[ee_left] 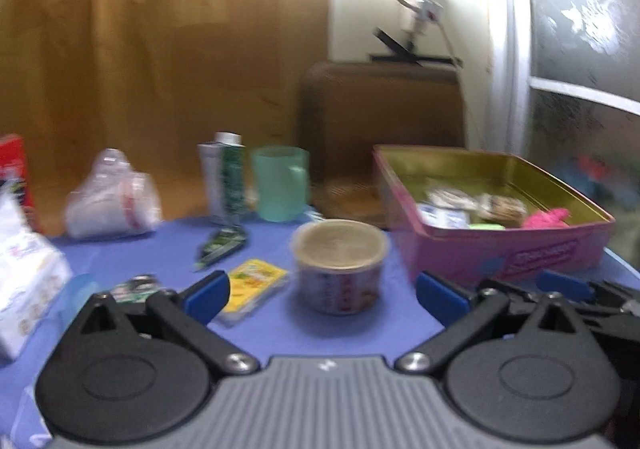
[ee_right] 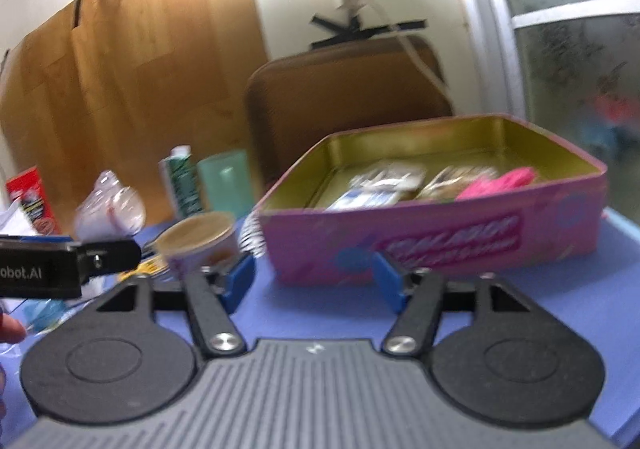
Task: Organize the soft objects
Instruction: 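Withdraw the open left gripper from the tin toward the table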
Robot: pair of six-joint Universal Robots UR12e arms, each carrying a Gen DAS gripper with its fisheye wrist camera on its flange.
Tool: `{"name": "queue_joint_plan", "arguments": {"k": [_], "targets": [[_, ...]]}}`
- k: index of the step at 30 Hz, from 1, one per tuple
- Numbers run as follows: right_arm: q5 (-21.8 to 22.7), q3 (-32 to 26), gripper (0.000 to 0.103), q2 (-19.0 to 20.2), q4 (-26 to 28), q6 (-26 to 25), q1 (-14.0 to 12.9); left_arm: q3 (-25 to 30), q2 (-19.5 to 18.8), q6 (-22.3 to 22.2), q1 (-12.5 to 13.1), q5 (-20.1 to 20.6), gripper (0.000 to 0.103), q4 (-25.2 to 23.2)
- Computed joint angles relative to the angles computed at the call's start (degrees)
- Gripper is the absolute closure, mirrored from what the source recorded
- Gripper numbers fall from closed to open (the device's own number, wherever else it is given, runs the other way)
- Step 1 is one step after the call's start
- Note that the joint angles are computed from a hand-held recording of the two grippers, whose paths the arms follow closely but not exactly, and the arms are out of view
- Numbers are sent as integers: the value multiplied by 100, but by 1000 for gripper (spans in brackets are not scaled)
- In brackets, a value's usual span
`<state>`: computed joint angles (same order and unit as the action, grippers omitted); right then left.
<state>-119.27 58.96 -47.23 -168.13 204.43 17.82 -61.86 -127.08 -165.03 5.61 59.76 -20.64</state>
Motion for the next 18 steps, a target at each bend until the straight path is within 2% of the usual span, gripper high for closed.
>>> {"name": "queue_joint_plan", "arguments": {"k": [1, 2, 5, 9, 12, 14, 15, 16, 17, 18], "targets": [[91, -21, 12, 27, -50, 35, 17, -69, 14, -106, 31, 67, 0, 167], [184, -41, 5, 45, -71, 77, 27, -72, 16, -138, 62, 101, 0, 131], [534, -170, 0, 88, 179, 250, 40, -17, -11, -257, 169, 104, 0, -199], [1005, -387, 0, 162, 584, 422, 42, 90, -64, -353, 213, 729, 0, -624], [1159, -583, 0, 266, 776, 202, 91, 179, -126, -615, 280, 1117, 1, -832], [1278, -748, 0, 351, 914, -21, 120, 159, -136, -798, 324, 1374, 10, -818], [1309, -786, 0, 372, 957, -111, 138, 192, -157, -892, 357, 1447, 22, -890], [1338, -855, 0, 410, 1011, -225, 155, 240, -185, -978, 395, 1459, 34, -982], [1368, -945, 0, 458, 1077, -347, 170, 296, -212, -1067, 436, 1437, 34, -1104], [1400, -1011, 0, 493, 1130, -448, 184, 332, -233, -1185, 501, 1312, 41, -1189]]}}
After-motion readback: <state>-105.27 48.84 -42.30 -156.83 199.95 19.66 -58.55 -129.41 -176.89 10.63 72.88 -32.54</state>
